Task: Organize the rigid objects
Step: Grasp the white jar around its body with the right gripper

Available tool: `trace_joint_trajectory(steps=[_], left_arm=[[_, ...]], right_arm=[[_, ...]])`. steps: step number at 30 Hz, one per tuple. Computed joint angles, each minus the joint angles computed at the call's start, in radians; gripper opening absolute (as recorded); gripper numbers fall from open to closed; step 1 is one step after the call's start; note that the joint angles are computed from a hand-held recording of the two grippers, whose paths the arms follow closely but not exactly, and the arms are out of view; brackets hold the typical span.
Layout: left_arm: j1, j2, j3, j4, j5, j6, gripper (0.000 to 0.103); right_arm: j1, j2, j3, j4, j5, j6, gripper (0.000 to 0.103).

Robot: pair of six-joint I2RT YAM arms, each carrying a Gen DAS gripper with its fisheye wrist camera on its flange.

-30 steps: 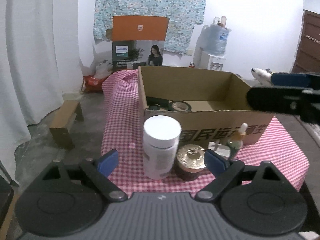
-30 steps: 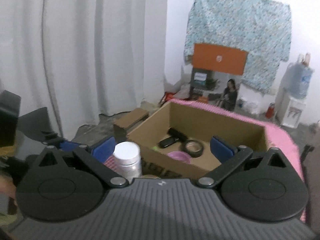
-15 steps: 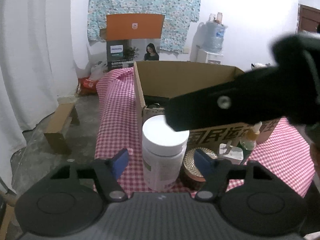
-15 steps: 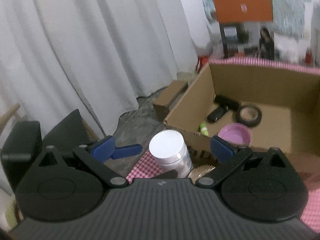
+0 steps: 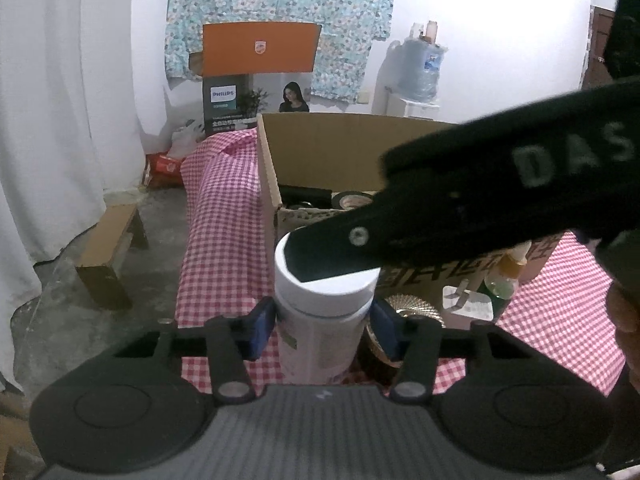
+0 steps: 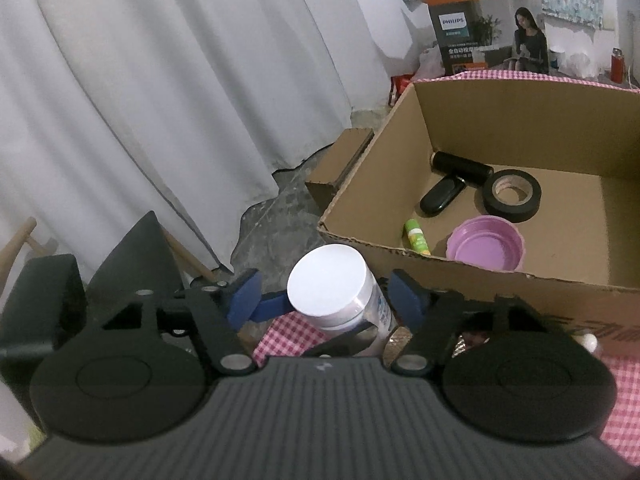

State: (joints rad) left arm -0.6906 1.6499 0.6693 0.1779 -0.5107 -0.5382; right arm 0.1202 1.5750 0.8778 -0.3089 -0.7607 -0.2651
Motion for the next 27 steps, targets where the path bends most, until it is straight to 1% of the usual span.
trace_joint_trajectory(steps=[3,5,8,14,20,27], left_arm=[[-0.002,-0.003,-0.001,-0.003,-0.004,-0.005,0.054],[-0.004,-0.011,0.002,-0.022,-0.006,-0.010,0.053],[-0.011,-0.026,0.001,-0.044,-0.004,-0.008,0.053],[-0.009,-0.009,0.025,-0.066,-0.008,0.003,0.054],[0.003,0.014,0.042,-0.069,-0.006,0.015,0.054],[0.008,0.016,0.048,-0.077,-0.005,-0.001,0.054]], right_arm=[[0.008,0.025,0.019,-0.004,0.001,0.003,0.053],[0.010,0.031,0.023,-0.004,0.003,0.004,0.050],[0.008,0.027,0.027,-0.017,-0.002,-0.010,0.050],[0.016,0.050,0.036,-0.009,0.014,-0.011,0.050],[0.018,0.073,0.049,-0.014,0.008,-0.016,0.050],[0.030,0.079,0.049,0.004,0.019,-0.017,0.049]])
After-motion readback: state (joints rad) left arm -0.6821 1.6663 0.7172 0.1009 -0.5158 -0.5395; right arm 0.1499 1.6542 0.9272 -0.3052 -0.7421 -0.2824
